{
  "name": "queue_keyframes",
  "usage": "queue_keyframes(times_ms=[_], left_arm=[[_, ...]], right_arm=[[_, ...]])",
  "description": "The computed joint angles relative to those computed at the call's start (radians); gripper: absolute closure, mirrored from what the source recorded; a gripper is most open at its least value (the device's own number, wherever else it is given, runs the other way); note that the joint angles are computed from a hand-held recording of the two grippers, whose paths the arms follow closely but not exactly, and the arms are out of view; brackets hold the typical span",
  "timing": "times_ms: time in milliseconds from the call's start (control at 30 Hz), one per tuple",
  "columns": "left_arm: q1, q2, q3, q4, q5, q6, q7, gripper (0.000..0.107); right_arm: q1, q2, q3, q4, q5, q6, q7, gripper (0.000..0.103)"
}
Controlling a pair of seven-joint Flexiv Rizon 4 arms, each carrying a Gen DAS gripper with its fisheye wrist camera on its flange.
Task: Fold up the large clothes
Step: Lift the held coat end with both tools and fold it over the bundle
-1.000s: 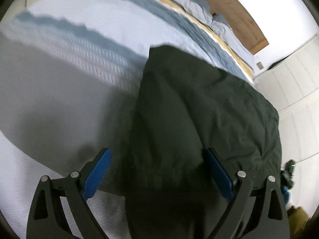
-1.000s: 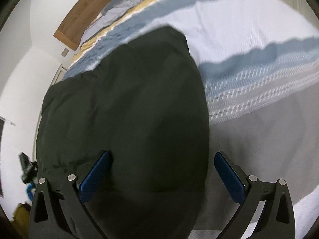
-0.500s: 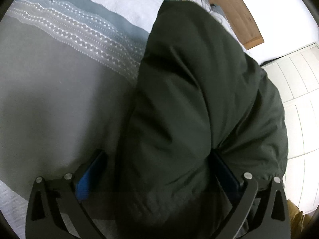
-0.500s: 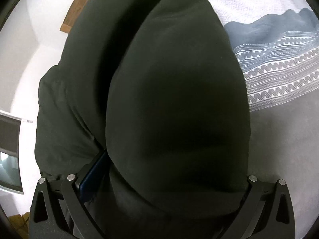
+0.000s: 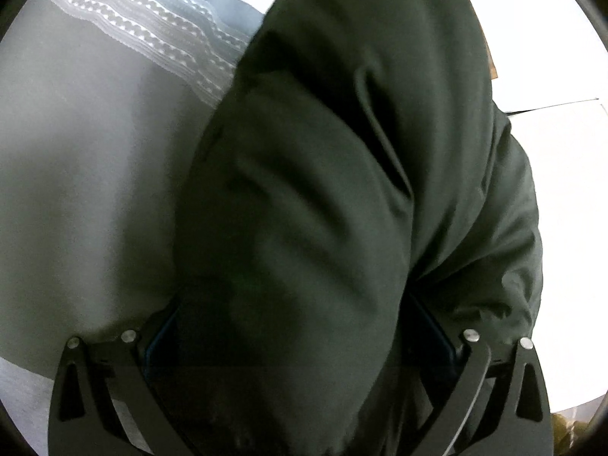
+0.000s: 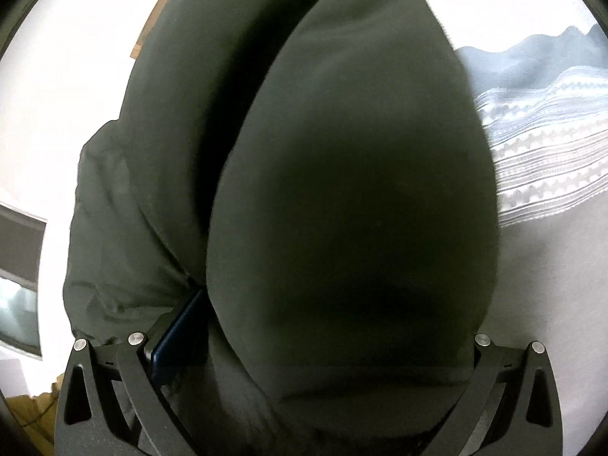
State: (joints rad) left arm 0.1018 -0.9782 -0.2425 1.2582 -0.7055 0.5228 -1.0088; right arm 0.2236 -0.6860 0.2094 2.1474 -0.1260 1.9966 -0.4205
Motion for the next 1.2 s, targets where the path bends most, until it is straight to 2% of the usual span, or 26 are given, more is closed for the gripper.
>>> queue_keyframes(times_ms=[33,100,167,200,267,300,367,433,567,700,900,1100,1200], left_arm=[[0.007,0.000,-0.012,0.006,-0.013,-0.015,0.003,0.012],[0.021,-0.003,-0.037,0.022,-0.051,-0.040,0.006,0.039],[0.030,0.011,-0.051,0.058,-0.092,-0.039,0.021,0.054],[0.032,0.019,-0.056,0.076,-0.111,-0.033,0.032,0.061],[0.033,0.036,-0.063,0.110,-0.150,-0.019,0.046,0.069],[0.035,0.049,-0.069,0.133,-0.175,-0.007,0.055,0.072],[0.035,0.068,-0.072,0.162,-0.209,0.009,0.073,0.076],[0.035,0.094,-0.075,0.197,-0.246,0.029,0.093,0.079],[0.034,0.140,-0.070,0.251,-0.300,0.049,0.117,0.082],[0.039,0.192,-0.067,0.307,-0.364,0.046,0.148,0.084],[0.048,0.279,-0.034,0.401,-0.439,-0.001,0.196,0.085],[0.058,0.340,0.027,0.449,-0.435,-0.062,0.215,0.086],[0.054,0.330,0.054,0.422,-0.392,-0.068,0.214,0.086]], right_arm=[[-0.007,-0.006,0.025,-0.011,0.039,-0.009,-0.041,0.003],[0.008,-0.016,0.001,-0.010,-0.003,0.011,-0.003,0.007],[-0.008,-0.028,0.020,-0.016,-0.011,0.034,0.003,0.022],[-0.015,-0.032,0.028,-0.013,-0.016,0.050,0.006,0.026],[-0.024,-0.039,0.039,-0.019,-0.033,0.060,0.015,0.041],[-0.024,-0.041,0.040,-0.022,-0.039,0.063,0.020,0.045],[-0.020,-0.041,0.039,-0.028,-0.043,0.073,0.030,0.059],[-0.021,-0.020,0.032,-0.023,-0.054,0.057,0.034,0.066],[0.038,0.021,-0.011,-0.021,-0.011,0.035,0.034,0.075],[0.084,0.063,-0.034,-0.005,0.042,0.048,0.028,0.078],[0.127,0.133,-0.039,-0.001,0.073,0.008,0.031,0.081],[0.220,0.226,-0.075,0.026,0.138,-0.044,0.034,0.082],[0.226,0.241,-0.056,0.048,0.166,-0.032,0.053,0.082]])
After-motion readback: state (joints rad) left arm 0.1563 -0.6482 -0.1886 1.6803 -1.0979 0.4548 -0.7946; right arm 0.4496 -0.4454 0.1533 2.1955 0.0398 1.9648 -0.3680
